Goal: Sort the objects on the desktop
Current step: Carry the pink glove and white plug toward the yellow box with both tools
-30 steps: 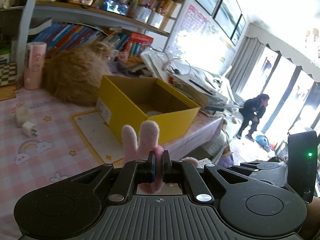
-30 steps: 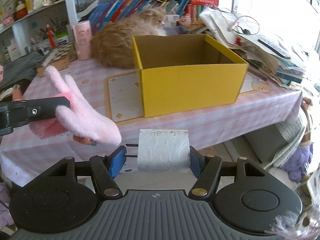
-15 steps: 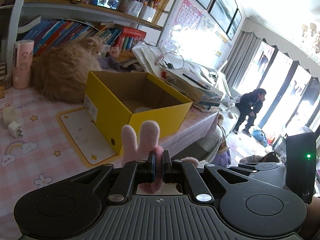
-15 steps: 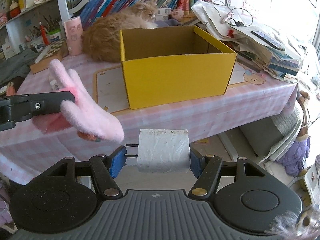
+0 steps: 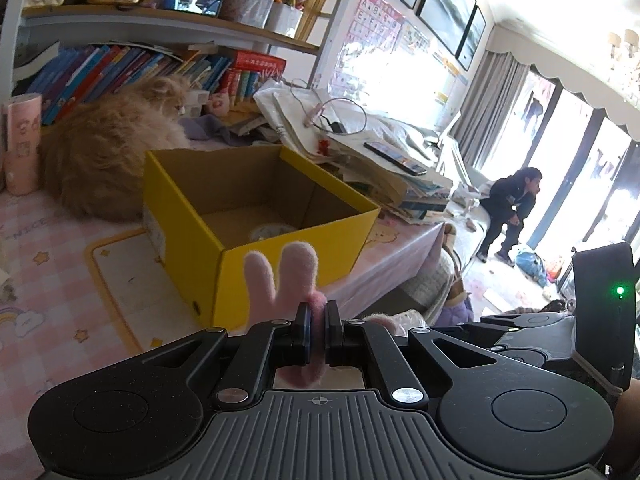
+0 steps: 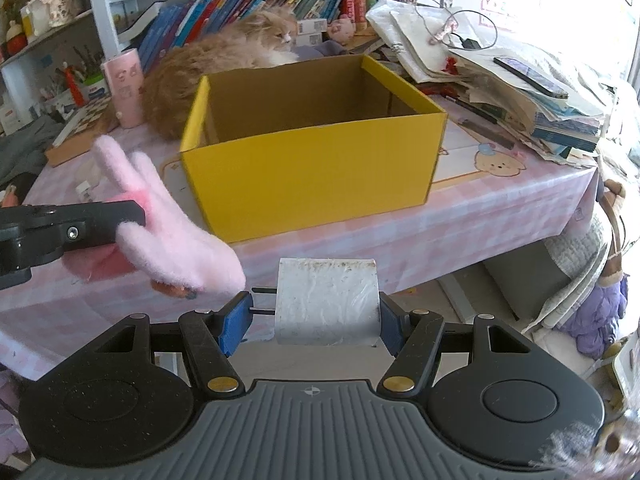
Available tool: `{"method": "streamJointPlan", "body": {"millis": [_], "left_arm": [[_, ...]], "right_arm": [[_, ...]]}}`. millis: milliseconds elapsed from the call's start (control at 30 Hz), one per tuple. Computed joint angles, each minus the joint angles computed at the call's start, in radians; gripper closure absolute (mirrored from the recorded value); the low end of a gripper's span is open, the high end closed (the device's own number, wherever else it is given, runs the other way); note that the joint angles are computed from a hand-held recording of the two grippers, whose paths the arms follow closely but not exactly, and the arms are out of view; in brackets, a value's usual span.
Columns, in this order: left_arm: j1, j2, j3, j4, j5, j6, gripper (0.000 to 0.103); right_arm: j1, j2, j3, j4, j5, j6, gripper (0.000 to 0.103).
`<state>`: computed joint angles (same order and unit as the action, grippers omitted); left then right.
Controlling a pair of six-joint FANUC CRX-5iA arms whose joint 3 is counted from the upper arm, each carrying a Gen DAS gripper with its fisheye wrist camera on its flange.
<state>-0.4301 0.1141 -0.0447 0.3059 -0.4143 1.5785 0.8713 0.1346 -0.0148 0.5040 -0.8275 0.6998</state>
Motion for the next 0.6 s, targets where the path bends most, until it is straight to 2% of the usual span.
{"method": "streamJointPlan", "body": {"millis": [333, 600], "left_arm": [[-0.045, 0.115, 0.174, -0.137, -0.027, 0.143, 0.098], [-0.072, 0.192, 0.323, -0.296, -0.055, 0.32, 0.098]], "right_arm": [[-0.097, 0.011, 0.028, -0.057, 0.042, 0.109, 0.041], [-0.171, 0.05, 0.097, -0.163, 0.071, 0.279, 0.041]]}}
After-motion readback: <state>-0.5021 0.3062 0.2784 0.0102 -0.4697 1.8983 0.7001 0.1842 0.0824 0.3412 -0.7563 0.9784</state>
